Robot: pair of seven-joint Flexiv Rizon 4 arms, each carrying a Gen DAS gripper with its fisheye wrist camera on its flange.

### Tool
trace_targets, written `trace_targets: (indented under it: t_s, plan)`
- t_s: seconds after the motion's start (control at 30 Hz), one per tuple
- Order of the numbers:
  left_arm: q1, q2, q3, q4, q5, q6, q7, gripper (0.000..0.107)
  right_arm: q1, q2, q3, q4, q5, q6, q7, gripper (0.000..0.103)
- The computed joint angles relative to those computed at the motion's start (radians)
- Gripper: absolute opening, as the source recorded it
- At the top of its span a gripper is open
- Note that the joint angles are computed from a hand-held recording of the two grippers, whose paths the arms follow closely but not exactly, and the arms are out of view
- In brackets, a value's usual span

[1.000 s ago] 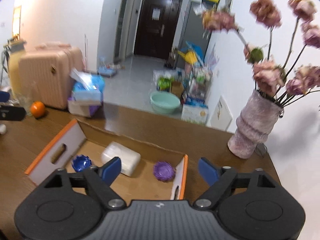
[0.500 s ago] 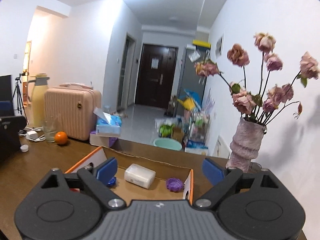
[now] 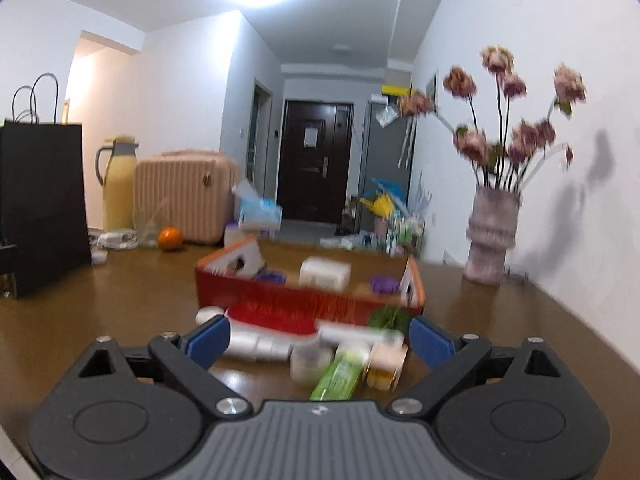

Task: Organize rigid objects
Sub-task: 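Move both tools back over the remaining items on the table, then grasp the green bottle with the right gripper while the left grasps the white spray bottle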

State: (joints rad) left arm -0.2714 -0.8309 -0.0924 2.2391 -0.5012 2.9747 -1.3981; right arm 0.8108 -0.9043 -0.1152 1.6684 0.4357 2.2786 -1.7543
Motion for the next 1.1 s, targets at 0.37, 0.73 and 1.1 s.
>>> trace_targets:
  t_s: [0.37,0.73,1.1]
  plan:
    - [0.033,-0.050,-0.007,-0.054,0.064,-0.142,-0.007,0.103,0.070,-0.028,-0.035,0.028,0.173,-0.012,-0.004,0.095]
    - [0.049,-0.072,0.019,-0.190,0.150,-0.348,0.021,0.103,0.075,-0.089,-0.126,-0.081,0.130,-0.173,0.117,0.082]
    - [0.224,-0.133,-0.100,-0.581,0.452,-0.903,0.143,0.092,-0.097,-0.144,-0.014,-0.204,-0.153,-0.308,0.290,0.063]
